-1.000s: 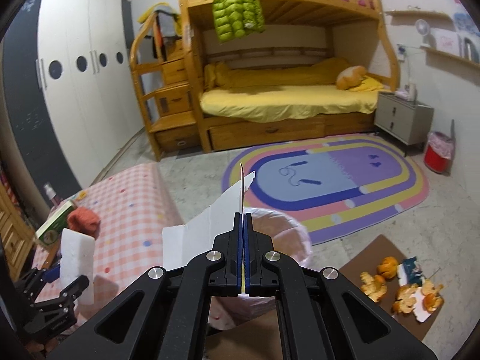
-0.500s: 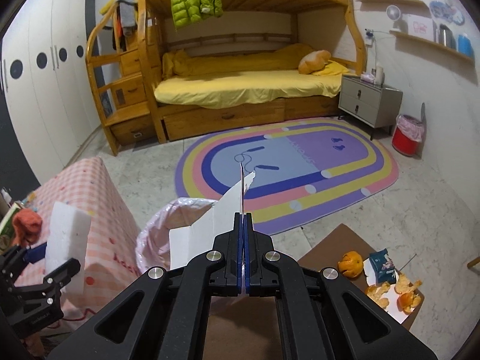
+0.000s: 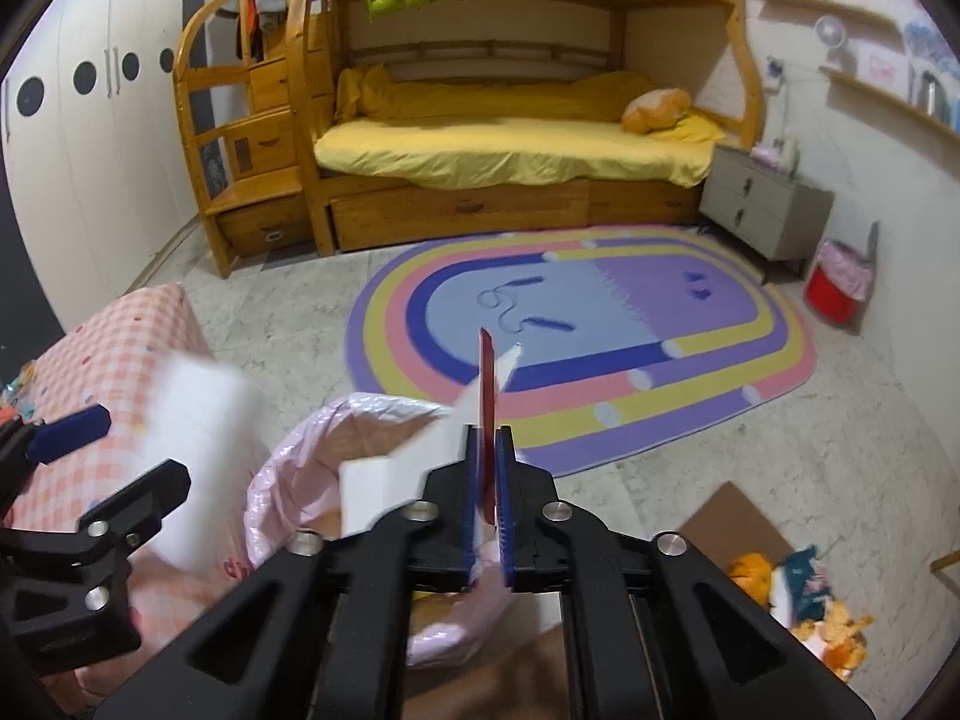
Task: Collect trash
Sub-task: 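Release the foam block and paper into the pink wastebasket with both grippers, then grasp the green-and-white medicine box with the left gripper and lift it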
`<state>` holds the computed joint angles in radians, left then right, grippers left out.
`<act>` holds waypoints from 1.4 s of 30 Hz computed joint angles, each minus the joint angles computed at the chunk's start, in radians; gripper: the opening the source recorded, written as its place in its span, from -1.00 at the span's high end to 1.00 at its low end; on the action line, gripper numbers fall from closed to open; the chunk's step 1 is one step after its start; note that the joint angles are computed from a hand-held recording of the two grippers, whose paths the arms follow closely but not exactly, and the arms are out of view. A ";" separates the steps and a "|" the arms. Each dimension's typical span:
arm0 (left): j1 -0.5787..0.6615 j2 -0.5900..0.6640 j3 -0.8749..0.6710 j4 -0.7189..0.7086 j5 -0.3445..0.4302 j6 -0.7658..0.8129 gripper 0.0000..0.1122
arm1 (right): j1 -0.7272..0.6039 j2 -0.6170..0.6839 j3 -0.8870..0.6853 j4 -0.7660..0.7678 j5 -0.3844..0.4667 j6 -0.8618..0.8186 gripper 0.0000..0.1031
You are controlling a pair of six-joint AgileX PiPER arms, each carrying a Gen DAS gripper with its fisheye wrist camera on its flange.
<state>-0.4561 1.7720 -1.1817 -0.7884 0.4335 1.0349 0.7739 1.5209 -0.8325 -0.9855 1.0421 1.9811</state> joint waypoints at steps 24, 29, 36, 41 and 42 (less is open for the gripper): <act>0.493 -0.304 0.158 -0.067 0.188 0.175 -0.59 | 0.313 0.064 -0.368 0.054 0.145 -0.140 -0.07; 0.705 -0.322 0.164 -0.123 0.277 0.327 -0.59 | 0.315 0.223 -0.593 0.074 0.091 -0.272 -0.17; 0.907 -0.213 0.098 -0.191 0.284 0.449 -0.64 | 0.287 0.445 -0.878 0.165 0.009 -0.466 -0.36; 0.989 -0.084 -0.011 -0.208 0.305 0.440 -0.64 | 0.249 0.544 -1.000 0.225 -0.041 -0.551 -0.36; 1.005 -0.055 -0.036 -0.203 0.315 0.430 -0.64 | 0.243 0.564 -1.034 0.235 -0.038 -0.571 -0.36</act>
